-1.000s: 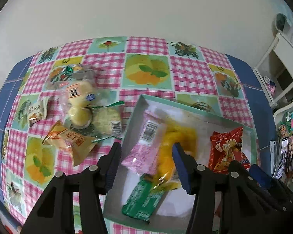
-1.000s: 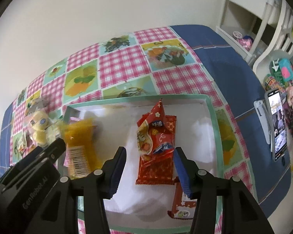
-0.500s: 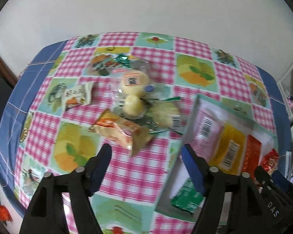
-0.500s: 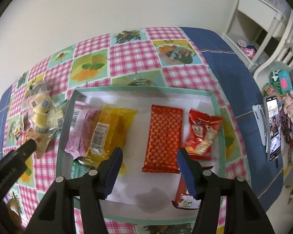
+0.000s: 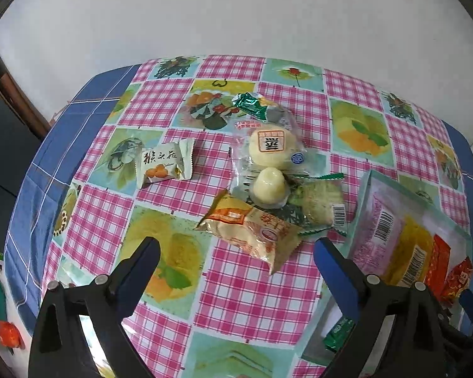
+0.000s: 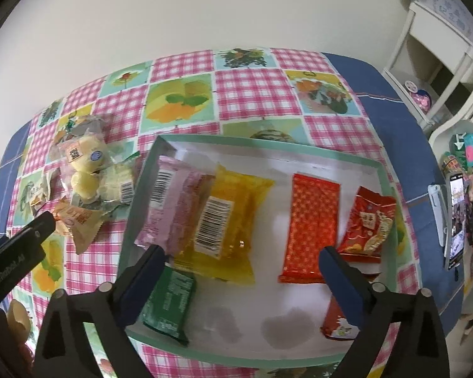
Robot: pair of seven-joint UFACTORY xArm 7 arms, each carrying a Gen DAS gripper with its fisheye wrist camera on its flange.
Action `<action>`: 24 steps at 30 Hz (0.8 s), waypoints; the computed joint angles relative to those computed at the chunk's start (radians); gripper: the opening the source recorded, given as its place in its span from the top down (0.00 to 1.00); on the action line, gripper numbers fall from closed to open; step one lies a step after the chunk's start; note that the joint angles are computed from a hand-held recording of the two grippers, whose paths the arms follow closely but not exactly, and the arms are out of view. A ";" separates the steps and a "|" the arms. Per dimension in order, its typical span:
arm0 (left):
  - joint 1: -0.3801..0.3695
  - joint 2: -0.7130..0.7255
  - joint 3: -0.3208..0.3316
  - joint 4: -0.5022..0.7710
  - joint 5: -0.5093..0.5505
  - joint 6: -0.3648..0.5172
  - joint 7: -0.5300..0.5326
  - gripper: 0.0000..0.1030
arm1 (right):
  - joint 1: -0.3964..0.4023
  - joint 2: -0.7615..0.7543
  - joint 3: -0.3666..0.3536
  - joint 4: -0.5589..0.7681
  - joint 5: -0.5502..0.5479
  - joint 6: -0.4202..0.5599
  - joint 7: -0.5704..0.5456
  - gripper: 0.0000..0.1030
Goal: Organize snacks
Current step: 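Move both open grippers back to the snack pile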
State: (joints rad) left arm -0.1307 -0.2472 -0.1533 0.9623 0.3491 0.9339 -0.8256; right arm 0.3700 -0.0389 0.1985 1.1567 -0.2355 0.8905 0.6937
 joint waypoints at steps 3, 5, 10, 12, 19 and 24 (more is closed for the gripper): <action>0.008 -0.004 0.004 -0.001 0.013 0.003 -0.002 0.05 | 0.007 0.010 0.005 0.000 0.004 -0.042 0.001 0.00; 0.014 -0.013 0.009 -0.008 0.011 -0.005 -0.007 0.05 | 0.012 0.017 0.005 -0.001 0.024 -0.073 -0.008 0.00; 0.033 -0.027 0.020 -0.020 0.009 -0.022 0.003 0.05 | 0.024 0.032 0.008 -0.006 0.046 -0.163 0.019 0.00; 0.042 -0.035 0.028 -0.028 0.006 -0.034 0.013 0.05 | 0.030 0.041 0.010 0.001 0.039 -0.190 0.035 0.00; 0.088 -0.059 0.057 -0.054 -0.007 -0.070 0.062 0.05 | 0.062 0.091 0.015 0.055 0.034 -0.226 0.041 0.00; 0.137 -0.078 0.094 -0.082 -0.033 -0.092 0.106 0.05 | 0.097 0.157 0.021 0.124 0.049 -0.257 0.025 0.00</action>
